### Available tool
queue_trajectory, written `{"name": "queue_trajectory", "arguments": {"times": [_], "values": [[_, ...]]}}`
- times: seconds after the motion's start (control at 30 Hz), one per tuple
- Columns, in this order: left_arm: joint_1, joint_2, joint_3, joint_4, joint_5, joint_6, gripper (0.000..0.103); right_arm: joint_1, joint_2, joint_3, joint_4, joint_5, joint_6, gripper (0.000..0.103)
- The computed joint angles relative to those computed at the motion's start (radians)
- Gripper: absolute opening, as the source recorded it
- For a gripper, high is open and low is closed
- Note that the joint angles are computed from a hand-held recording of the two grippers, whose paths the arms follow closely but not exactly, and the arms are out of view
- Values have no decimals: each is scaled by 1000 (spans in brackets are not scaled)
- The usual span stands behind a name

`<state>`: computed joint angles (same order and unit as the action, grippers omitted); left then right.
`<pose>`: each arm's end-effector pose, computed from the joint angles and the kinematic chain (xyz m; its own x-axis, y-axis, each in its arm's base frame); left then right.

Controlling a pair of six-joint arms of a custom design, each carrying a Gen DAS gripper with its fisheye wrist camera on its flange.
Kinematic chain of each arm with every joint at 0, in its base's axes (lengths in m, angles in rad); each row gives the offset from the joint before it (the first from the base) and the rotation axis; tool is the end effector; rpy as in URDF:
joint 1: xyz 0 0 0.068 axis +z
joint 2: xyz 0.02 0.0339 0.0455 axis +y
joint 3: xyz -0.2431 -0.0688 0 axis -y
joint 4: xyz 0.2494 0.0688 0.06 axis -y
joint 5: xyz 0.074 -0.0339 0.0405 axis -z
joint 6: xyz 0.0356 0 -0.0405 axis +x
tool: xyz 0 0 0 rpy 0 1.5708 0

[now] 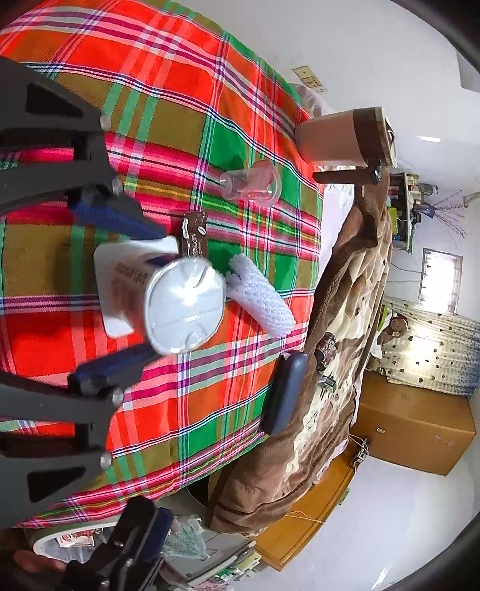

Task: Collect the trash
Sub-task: 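Grasp the white yogurt cup with the left tool while the right tool grasps the chocolate bar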

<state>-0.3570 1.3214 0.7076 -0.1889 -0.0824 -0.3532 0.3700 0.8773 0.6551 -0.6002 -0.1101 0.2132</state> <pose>0.2582 -0.0932 0.1757 -0.7342 -0.0941 -0.6724 0.0434 0.9818 -0.1848 0.1809 0.0744 0.2239 -0.7585 -0.0686 -0.6480 -0.2749 0.9353 0.2227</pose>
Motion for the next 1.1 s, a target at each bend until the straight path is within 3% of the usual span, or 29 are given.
{"name": "queue_trajectory", "arguments": {"times": [0.63,0.8,0.97,1.1], "values": [[293,-325,-183,-107,132,145,50,228,358,123,232,72,1,64],[363,-362,-202,-127,158,186,50,257,441,159,304,36,-54,64],[428,-361,-211,-126,209,205,50,301,513,215,316,74,-129,64],[442,-351,-215,-122,229,207,50,287,557,250,311,27,-133,64]]}}
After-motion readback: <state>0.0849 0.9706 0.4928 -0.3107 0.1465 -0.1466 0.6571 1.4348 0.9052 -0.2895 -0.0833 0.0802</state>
